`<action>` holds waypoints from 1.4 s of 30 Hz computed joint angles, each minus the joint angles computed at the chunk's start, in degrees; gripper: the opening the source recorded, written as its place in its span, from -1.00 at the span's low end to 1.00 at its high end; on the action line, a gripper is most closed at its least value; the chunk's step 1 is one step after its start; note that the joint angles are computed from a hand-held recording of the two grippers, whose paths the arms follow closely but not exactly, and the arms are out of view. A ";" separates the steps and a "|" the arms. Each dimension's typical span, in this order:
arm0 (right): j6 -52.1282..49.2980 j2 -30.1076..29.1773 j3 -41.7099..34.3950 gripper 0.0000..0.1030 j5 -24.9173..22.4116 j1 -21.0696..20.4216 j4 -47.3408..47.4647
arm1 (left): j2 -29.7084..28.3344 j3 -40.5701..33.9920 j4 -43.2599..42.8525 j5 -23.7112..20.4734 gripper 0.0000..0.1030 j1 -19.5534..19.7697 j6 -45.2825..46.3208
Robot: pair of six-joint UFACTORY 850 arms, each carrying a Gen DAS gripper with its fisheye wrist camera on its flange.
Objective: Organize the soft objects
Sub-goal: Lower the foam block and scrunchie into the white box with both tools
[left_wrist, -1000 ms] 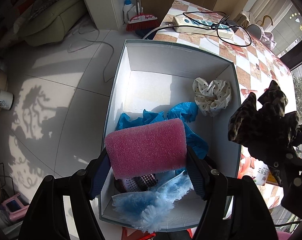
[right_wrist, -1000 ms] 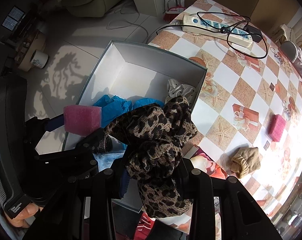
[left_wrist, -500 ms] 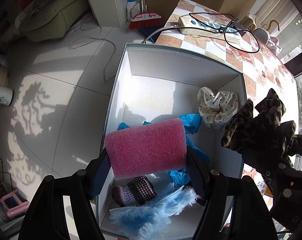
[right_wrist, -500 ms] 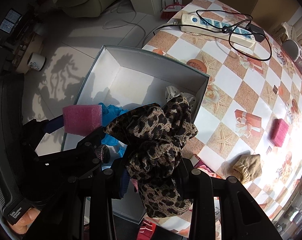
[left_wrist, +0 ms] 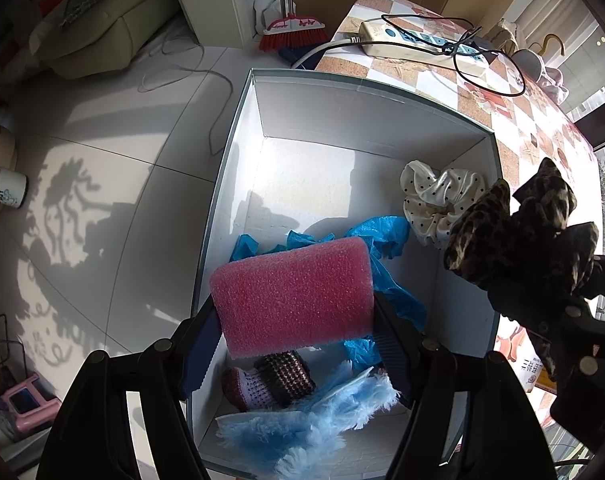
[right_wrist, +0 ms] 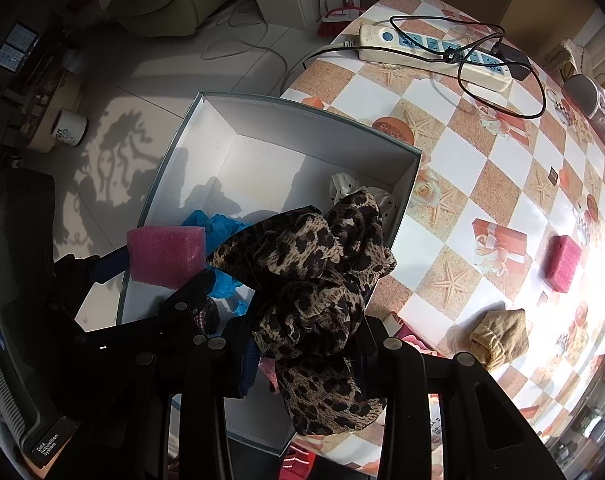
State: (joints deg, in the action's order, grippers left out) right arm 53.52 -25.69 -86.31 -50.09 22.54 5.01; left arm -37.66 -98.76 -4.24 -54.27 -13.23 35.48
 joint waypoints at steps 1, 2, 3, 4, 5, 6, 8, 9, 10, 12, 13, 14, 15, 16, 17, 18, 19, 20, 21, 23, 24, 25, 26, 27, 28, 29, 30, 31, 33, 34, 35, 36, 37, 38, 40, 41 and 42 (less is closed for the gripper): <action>-0.07 -0.06 -0.04 -0.25 -0.07 0.02 0.04 | 0.00 0.03 0.02 -0.05 0.45 0.03 -0.01; -0.15 -0.14 -0.09 -0.25 -0.12 0.03 0.12 | -0.01 0.07 -0.01 -0.09 0.45 0.04 0.00; -0.19 -0.21 -0.15 -0.25 -0.17 0.03 0.15 | 0.07 0.20 0.00 -0.05 0.45 0.06 0.01; -0.28 -0.29 -0.24 -0.25 -0.23 0.02 0.17 | 0.12 0.29 0.02 -0.02 0.45 0.06 0.05; -0.35 -0.38 -0.34 -0.25 -0.30 0.02 0.17 | 0.16 0.39 0.05 0.02 0.45 0.07 0.11; -0.34 -0.44 -0.40 -0.25 -0.33 0.04 0.14 | 0.23 0.53 0.12 0.07 0.45 0.08 0.18; -0.37 -0.51 -0.46 -0.25 -0.33 0.03 0.18 | 0.35 0.82 0.21 0.23 0.45 0.09 0.27; -0.40 -0.54 -0.50 -0.25 -0.39 0.04 0.15 | 0.36 0.88 0.23 0.24 0.45 0.10 0.25; -0.36 -0.63 -0.62 -0.25 -0.50 0.08 0.06 | 0.34 0.89 0.18 0.13 0.45 0.13 0.21; -0.35 -0.81 -0.77 -0.25 -0.61 0.11 0.00 | 0.28 0.87 0.11 -0.04 0.45 0.17 0.17; -0.34 -0.84 -0.80 -0.25 -0.62 0.10 0.02 | 0.29 0.90 0.17 -0.03 0.45 0.17 0.16; -0.34 -0.88 -0.80 -0.25 -0.60 0.12 0.06 | 0.31 0.95 0.25 0.01 0.45 0.15 0.16; -0.31 -0.89 -0.78 -0.25 -0.58 0.13 0.07 | 0.32 1.00 0.34 0.02 0.45 0.16 0.14; -0.30 -0.90 -0.77 -0.25 -0.55 0.12 0.06 | 0.27 0.97 0.43 -0.01 0.45 0.13 0.09; -0.30 -0.90 -0.77 -0.25 -0.55 0.12 0.06 | 0.24 0.96 0.49 -0.02 0.45 0.13 0.07; -0.31 -0.91 -0.73 -0.25 -0.48 0.13 0.12 | 0.23 0.99 0.57 0.02 0.45 0.12 0.01; -0.29 -0.90 -0.63 -0.25 -0.34 0.13 0.13 | 0.21 0.99 0.60 0.01 0.45 0.14 0.03; -0.30 -0.90 -0.59 -0.25 -0.29 0.12 0.17 | 0.19 1.00 0.61 -0.01 0.45 0.14 0.02; -0.31 -0.90 -0.58 -0.25 -0.31 0.12 0.15 | 0.18 0.97 0.58 -0.04 0.45 0.17 0.09; -0.34 -0.89 -0.57 -0.25 -0.32 0.11 0.17 | 0.19 1.03 0.59 -0.01 0.45 0.13 0.03; -0.30 -0.91 -0.56 -0.25 -0.33 0.11 0.15 | 0.17 1.02 0.55 -0.06 0.45 0.14 0.08; -0.37 -0.87 -0.48 -0.25 -0.28 0.09 0.21 | 0.19 1.10 0.54 -0.03 0.45 0.13 0.10; -0.37 -0.87 -0.48 -0.25 -0.28 0.09 0.21 | 0.26 1.24 0.56 0.05 0.45 0.12 0.12; -0.36 -0.89 -0.51 -0.25 -0.29 0.10 0.20 | 0.30 1.35 0.60 0.11 0.45 0.12 0.15; -0.41 -0.89 -0.53 -0.25 -0.31 0.09 0.20 | 0.36 1.50 0.66 0.20 0.45 0.09 0.08; -0.40 -0.84 -0.36 -0.25 -0.25 0.11 0.20 | 0.36 1.44 0.64 0.08 0.45 0.19 0.25; -0.37 -0.81 -0.29 -0.25 -0.22 0.11 0.22 | 0.35 1.47 0.64 0.08 0.45 0.20 0.29; -0.38 -0.80 -0.21 -0.25 -0.12 0.12 0.21 | 0.36 1.54 0.70 0.13 0.45 0.21 0.29; -0.44 -0.83 -0.19 -0.25 -0.14 0.15 0.22 | 0.29 1.59 0.86 0.03 0.45 0.18 0.08; -0.46 -0.82 -0.17 -0.25 -0.13 0.14 0.22 | 0.25 1.56 0.89 -0.06 0.45 0.18 0.00; -0.45 -0.81 -0.09 -0.25 -0.04 0.17 0.24 | 0.26 1.60 0.96 -0.06 0.45 0.17 -0.04; -0.43 -0.76 -0.01 -0.25 0.02 0.21 0.23 | 0.25 1.59 1.03 0.00 0.45 0.14 -0.07; -0.41 -0.83 -0.01 -0.25 0.12 0.19 0.26 | 0.24 1.60 0.97 -0.01 0.45 0.15 -0.05; -0.46 -0.84 0.00 -0.25 0.17 0.18 0.32 | 0.24 1.61 0.96 -0.04 0.45 0.15 -0.08; -0.53 -1.03 -0.19 -0.25 0.06 0.17 0.39 | 0.26 1.65 0.92 -0.04 0.45 0.17 -0.04; -0.57 -1.14 -0.30 -0.25 -0.03 0.17 0.46 | 0.24 1.62 0.99 -0.01 0.45 0.15 -0.06; -0.52 -1.18 -0.35 -0.25 -0.08 0.19 0.44 | 0.23 1.61 1.00 -0.05 0.45 0.16 -0.04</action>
State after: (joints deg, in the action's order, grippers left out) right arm 52.99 -26.87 -86.66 -50.17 22.72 5.44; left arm -37.42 -97.14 -3.24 -54.32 -13.07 35.44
